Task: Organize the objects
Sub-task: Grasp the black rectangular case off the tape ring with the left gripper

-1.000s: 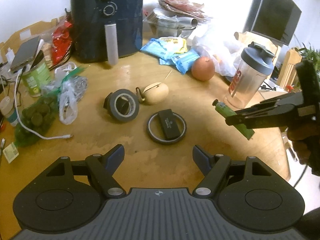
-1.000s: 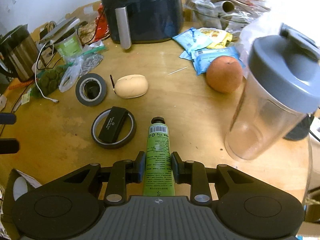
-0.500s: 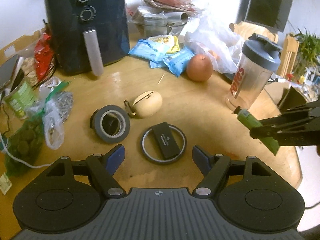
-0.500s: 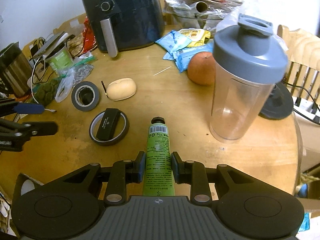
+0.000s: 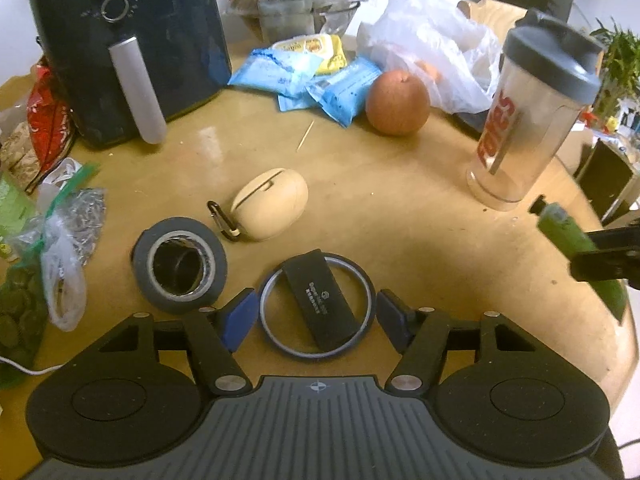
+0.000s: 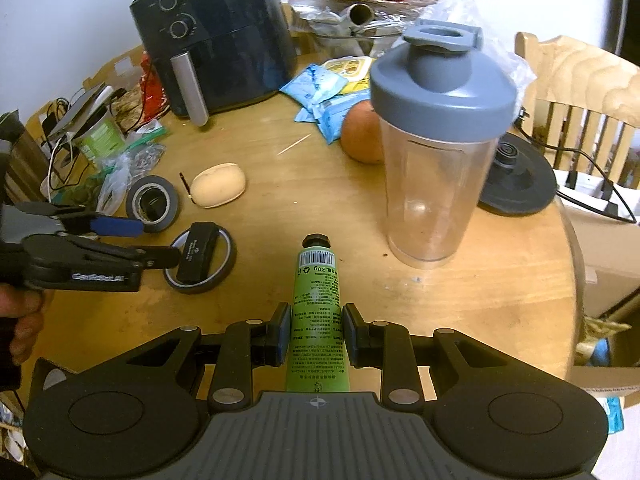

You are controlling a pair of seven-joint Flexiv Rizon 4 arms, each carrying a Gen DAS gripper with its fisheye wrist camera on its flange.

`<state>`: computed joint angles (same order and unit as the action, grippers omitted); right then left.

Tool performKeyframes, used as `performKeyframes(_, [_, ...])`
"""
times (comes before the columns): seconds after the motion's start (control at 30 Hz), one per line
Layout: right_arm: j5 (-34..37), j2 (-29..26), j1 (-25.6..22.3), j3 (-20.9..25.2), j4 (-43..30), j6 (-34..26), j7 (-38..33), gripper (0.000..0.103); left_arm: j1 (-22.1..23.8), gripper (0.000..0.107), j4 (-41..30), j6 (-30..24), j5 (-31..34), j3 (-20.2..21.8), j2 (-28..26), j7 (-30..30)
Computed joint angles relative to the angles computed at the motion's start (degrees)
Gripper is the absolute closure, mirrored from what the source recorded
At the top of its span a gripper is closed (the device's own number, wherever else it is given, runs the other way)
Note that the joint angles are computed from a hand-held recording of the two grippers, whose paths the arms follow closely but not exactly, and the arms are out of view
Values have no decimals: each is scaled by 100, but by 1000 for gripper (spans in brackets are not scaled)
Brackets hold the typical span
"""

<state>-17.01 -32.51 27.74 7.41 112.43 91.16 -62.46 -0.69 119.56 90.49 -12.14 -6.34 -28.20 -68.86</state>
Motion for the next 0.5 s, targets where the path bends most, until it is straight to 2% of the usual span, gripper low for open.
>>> performKeyframes(0.2, [44,78,78,-146,118,45,121,73,-441,55,-392,-259,141,482,-290,-183])
performKeyframes(0.4, [41,153,143,-281,228,100,238,73,-778,56,-741,-530,320,873,-532,-520])
performKeyframes(0.5, [27,184,158,-324,273,126,269,73,-721,66,-841,-716,346,813,-594,-573])
